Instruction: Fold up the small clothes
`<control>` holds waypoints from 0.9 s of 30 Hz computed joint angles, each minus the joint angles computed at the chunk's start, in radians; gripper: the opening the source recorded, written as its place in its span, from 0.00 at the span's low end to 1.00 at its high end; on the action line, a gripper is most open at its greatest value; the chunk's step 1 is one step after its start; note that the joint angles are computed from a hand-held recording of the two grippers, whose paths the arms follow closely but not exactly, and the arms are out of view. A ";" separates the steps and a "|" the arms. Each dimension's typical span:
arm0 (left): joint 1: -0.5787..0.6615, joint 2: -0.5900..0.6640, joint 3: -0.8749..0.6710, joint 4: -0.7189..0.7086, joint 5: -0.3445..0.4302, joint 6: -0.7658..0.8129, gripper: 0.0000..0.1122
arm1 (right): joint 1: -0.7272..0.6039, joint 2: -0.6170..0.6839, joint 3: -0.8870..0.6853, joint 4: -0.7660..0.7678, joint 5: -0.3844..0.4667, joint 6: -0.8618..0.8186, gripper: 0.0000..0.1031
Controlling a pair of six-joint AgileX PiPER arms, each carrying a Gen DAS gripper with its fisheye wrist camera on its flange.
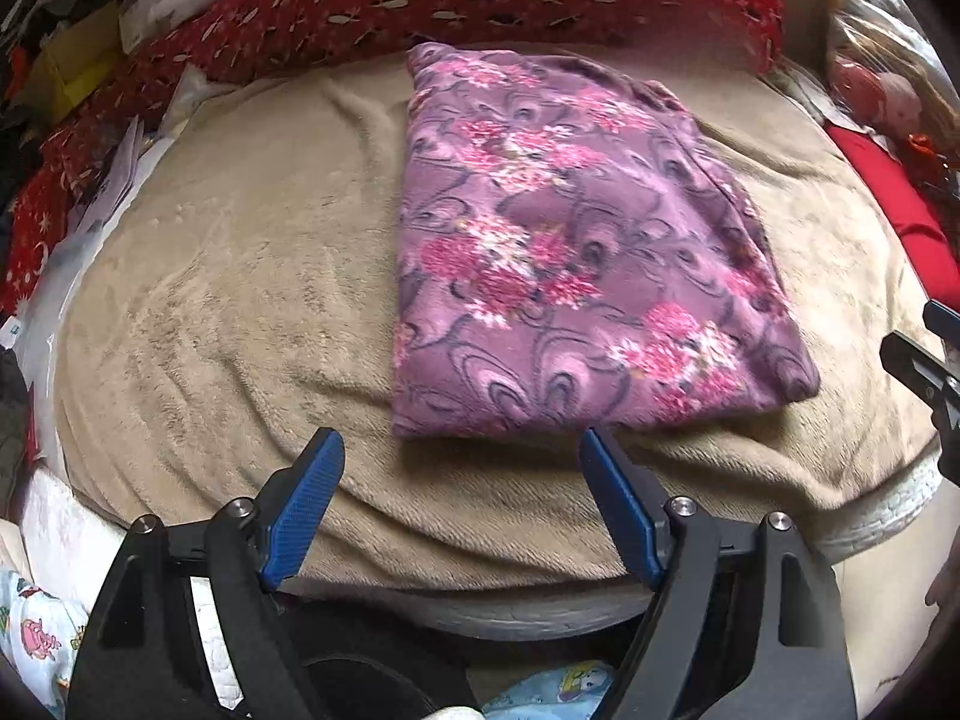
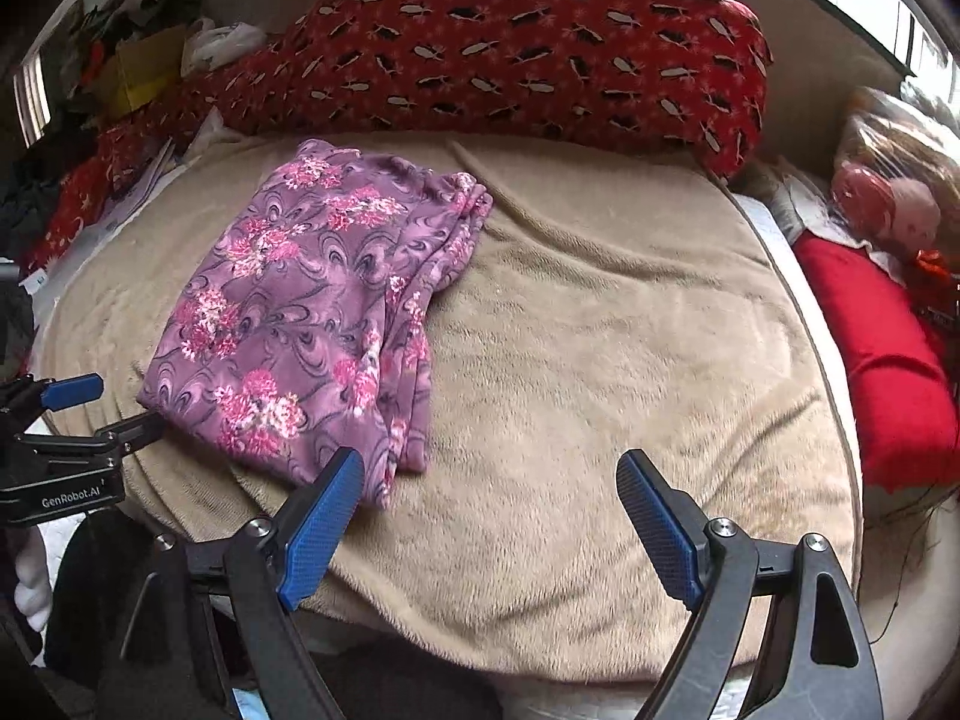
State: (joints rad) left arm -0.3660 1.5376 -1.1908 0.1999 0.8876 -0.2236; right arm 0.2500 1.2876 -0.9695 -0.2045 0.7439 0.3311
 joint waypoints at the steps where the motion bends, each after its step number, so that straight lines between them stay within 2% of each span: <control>1: -0.003 -0.006 0.004 -0.004 -0.001 0.005 0.72 | 0.002 -0.007 0.006 0.000 0.002 0.013 0.85; 8: 0.007 -0.031 0.018 -0.050 -0.008 0.064 0.72 | -0.006 -0.013 0.010 0.032 0.013 0.012 0.85; 27: -0.046 -0.083 0.027 -0.058 0.008 0.068 0.72 | -0.003 -0.023 -0.024 0.028 0.032 0.005 0.85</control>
